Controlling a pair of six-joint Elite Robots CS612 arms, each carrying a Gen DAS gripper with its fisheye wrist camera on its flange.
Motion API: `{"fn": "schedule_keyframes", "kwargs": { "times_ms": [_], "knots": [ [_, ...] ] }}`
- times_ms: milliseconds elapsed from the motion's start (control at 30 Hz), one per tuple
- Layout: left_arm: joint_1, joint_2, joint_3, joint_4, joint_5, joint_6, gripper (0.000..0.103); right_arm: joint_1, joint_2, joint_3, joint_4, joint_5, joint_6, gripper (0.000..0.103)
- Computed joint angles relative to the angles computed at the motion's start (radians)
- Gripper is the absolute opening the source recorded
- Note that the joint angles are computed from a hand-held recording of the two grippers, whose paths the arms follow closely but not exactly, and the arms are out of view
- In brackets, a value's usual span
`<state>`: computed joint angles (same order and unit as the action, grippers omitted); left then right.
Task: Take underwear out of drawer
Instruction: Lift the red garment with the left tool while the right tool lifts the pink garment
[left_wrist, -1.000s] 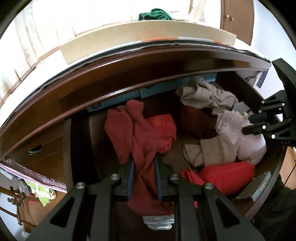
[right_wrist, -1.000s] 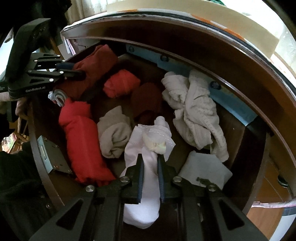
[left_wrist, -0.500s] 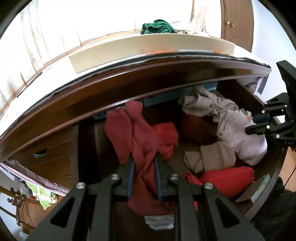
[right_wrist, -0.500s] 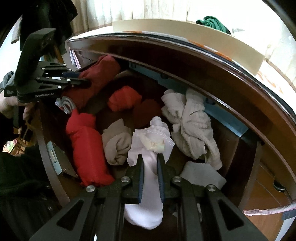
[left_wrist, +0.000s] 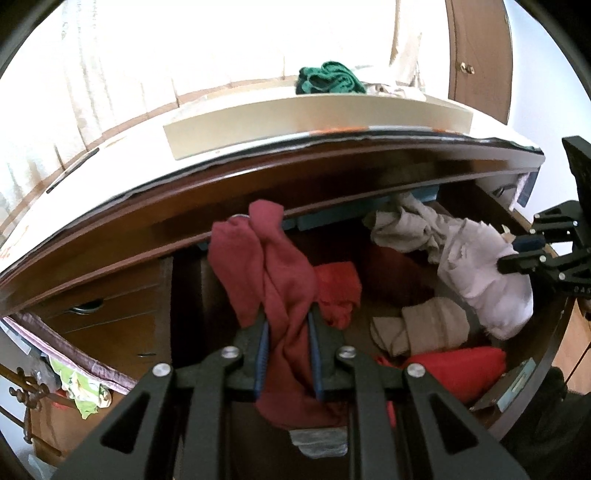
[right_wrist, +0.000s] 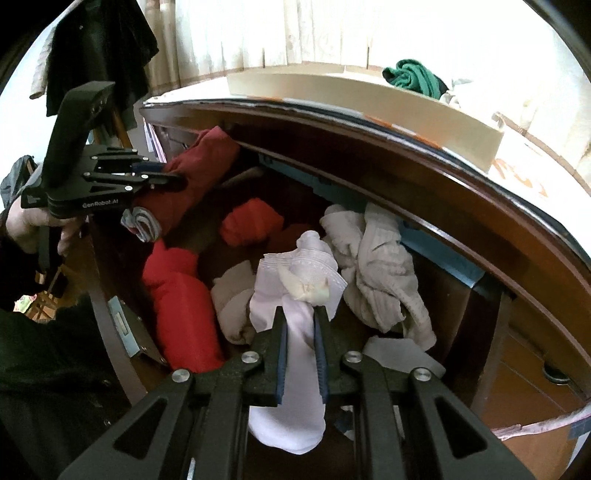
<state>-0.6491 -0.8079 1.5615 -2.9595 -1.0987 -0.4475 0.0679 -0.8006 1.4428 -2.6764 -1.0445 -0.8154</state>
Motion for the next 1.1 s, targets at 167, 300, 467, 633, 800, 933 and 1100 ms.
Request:
{"fn": "schedule_keyframes", "kwargs": {
  "times_ms": [167,300,467,633,800,933,1100],
  "knots": [
    [-0.004,0.000,0.008,-0.031,0.015,-0.003,0.016,-0.007,-0.002,0.013,-0.037,0.033,0.018,0.015],
    [-0.006,0.000,0.015,-0.052,0.025,-0.005,0.016,-0.010,-0.004,0.024,-0.067,0.057,0.028,0.015],
    [-0.008,-0.001,0.022,-0.075,0.037,-0.008,0.016,-0.015,-0.004,0.032,-0.094,0.088,0.041,0.015],
    [-0.010,0.000,0.027,-0.094,0.046,-0.016,0.016,-0.019,-0.004,0.041,-0.123,0.124,0.052,0.015],
    [-0.012,-0.001,0.031,-0.112,0.053,-0.022,0.016,-0.023,-0.006,0.056,-0.175,0.164,0.065,0.015],
    [-0.015,-0.002,0.035,-0.133,0.065,-0.022,0.016,-0.027,-0.006,0.060,-0.211,0.190,0.084,0.015],
    [-0.022,-0.004,0.039,-0.163,0.084,-0.015,0.016,-0.032,-0.004,0.061,-0.242,0.215,0.107,0.015]
  ]
}}
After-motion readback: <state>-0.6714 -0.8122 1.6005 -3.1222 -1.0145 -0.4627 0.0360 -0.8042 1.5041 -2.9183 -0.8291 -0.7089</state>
